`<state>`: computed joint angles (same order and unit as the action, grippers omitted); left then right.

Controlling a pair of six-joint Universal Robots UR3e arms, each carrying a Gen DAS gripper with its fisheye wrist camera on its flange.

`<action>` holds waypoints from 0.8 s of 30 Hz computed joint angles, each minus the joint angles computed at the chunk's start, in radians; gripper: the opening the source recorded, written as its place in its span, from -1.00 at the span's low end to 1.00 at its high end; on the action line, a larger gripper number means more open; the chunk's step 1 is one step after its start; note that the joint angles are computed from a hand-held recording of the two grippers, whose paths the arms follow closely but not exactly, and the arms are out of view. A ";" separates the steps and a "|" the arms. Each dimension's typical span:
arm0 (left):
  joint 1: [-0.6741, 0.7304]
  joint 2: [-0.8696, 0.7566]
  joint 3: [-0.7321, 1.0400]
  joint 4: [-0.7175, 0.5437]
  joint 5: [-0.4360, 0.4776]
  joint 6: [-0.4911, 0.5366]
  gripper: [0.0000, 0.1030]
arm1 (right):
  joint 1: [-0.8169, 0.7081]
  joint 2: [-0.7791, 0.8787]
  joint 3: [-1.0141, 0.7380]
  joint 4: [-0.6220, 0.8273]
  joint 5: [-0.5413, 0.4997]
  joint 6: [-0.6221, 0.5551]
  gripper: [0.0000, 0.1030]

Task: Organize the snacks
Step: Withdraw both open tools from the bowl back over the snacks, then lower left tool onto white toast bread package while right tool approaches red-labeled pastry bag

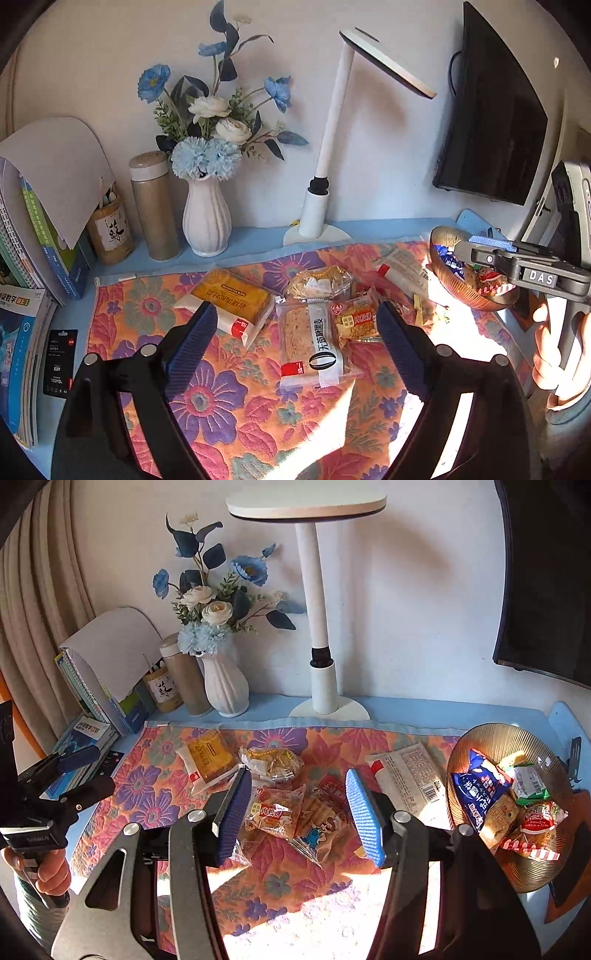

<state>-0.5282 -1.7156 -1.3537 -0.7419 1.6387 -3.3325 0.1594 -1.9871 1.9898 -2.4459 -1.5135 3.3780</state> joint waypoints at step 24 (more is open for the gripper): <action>-0.017 -0.483 0.233 -0.033 -0.084 -0.018 0.49 | -0.035 0.491 -0.068 -0.200 0.158 -0.033 -0.22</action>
<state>-0.5448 -2.1982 -1.1205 -0.7751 1.5543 -3.3510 0.1240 -1.4964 1.9222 -2.6461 -1.3559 3.3446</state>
